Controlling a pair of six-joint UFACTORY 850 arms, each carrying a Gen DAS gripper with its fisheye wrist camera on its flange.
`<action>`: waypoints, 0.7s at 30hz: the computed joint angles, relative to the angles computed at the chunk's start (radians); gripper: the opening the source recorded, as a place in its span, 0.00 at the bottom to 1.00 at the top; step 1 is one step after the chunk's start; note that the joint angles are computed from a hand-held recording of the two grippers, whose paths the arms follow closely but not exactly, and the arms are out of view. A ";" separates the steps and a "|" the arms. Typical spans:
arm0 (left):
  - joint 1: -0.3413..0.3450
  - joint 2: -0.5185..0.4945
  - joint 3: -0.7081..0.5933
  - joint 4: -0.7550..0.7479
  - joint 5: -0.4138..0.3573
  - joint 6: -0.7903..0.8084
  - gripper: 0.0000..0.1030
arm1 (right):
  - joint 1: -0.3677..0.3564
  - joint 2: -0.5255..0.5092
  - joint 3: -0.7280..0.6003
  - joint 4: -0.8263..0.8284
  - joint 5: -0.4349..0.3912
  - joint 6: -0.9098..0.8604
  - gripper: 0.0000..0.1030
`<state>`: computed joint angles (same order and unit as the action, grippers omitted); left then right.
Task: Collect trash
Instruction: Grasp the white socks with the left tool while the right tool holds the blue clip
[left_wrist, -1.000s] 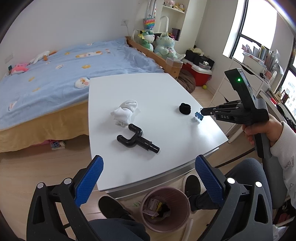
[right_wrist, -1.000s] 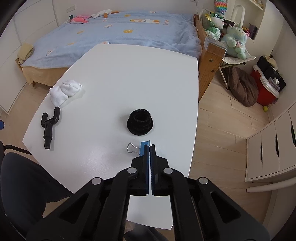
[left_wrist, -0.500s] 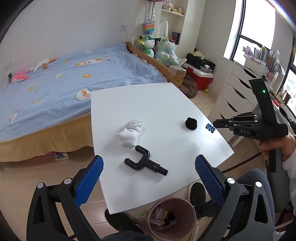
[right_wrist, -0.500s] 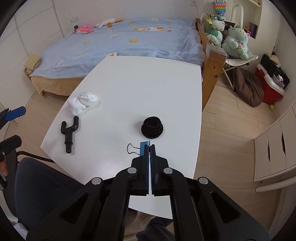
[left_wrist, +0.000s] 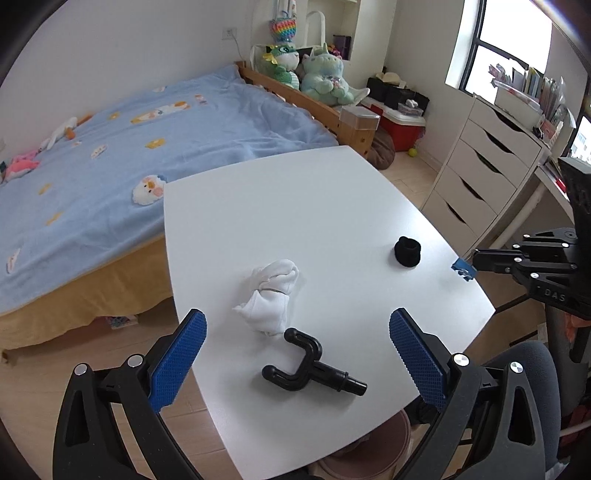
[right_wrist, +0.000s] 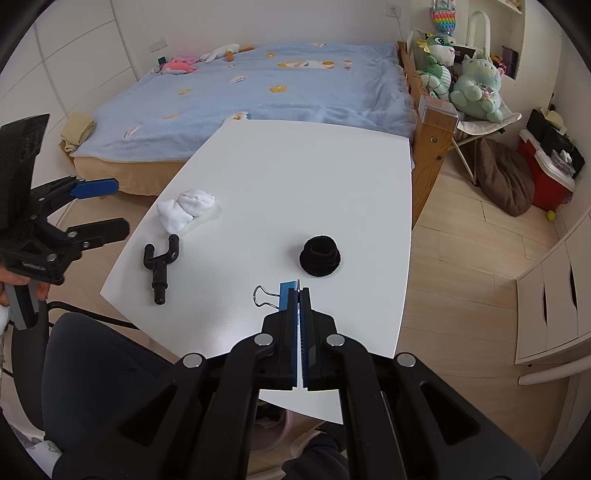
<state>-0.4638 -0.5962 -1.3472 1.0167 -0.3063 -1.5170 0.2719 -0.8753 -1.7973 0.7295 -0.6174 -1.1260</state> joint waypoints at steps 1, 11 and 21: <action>0.008 -0.013 -0.015 -0.053 0.007 0.058 0.93 | 0.000 0.000 -0.001 0.001 -0.002 -0.001 0.01; 0.044 -0.141 -0.163 -0.413 -0.089 0.449 0.92 | 0.000 0.000 0.003 -0.004 -0.009 0.000 0.01; 0.062 -0.180 -0.200 -0.546 -0.100 0.562 0.50 | -0.004 -0.002 0.002 -0.008 -0.012 0.003 0.01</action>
<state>-0.4018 -0.7764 -1.5471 0.4711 -0.4062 -0.9548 0.2682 -0.8773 -1.7953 0.7214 -0.6290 -1.1235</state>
